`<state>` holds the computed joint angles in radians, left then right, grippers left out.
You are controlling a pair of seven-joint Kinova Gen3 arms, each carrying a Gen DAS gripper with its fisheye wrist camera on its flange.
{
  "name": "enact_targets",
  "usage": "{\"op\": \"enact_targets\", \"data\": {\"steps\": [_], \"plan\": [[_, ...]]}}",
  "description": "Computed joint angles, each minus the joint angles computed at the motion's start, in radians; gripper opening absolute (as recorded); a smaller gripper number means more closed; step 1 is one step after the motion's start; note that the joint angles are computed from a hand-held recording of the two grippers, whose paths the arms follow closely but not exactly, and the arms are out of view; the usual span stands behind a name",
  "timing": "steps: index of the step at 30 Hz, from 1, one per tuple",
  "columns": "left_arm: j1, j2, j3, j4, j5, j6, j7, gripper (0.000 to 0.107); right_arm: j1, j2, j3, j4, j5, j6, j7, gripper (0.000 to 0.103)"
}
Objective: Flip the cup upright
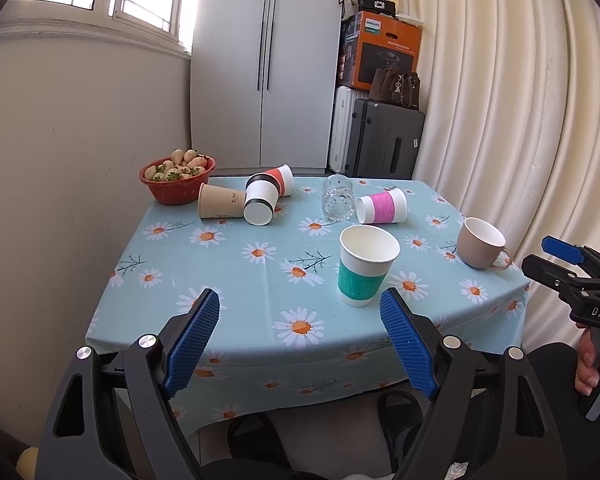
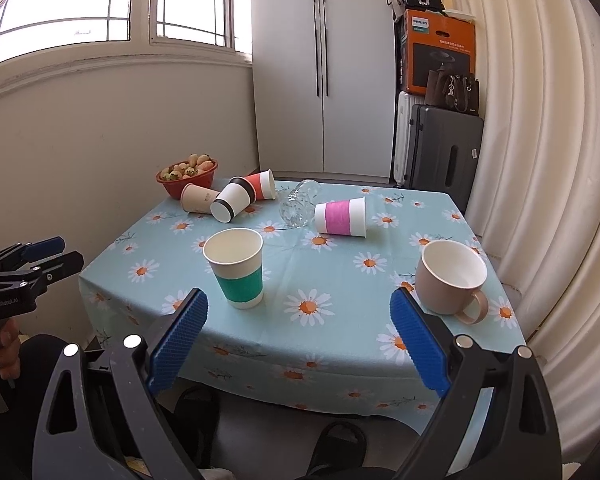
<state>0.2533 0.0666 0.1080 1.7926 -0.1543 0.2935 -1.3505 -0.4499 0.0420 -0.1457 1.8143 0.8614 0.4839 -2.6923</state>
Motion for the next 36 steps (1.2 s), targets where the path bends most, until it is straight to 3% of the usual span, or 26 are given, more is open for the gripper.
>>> {"op": "enact_targets", "data": {"steps": [36], "plan": [[0.007,0.000,-0.004,0.009,-0.018,-0.020,0.027,0.081,-0.006,0.005,0.001,-0.001,0.012,0.013,-0.023,0.093]]}}
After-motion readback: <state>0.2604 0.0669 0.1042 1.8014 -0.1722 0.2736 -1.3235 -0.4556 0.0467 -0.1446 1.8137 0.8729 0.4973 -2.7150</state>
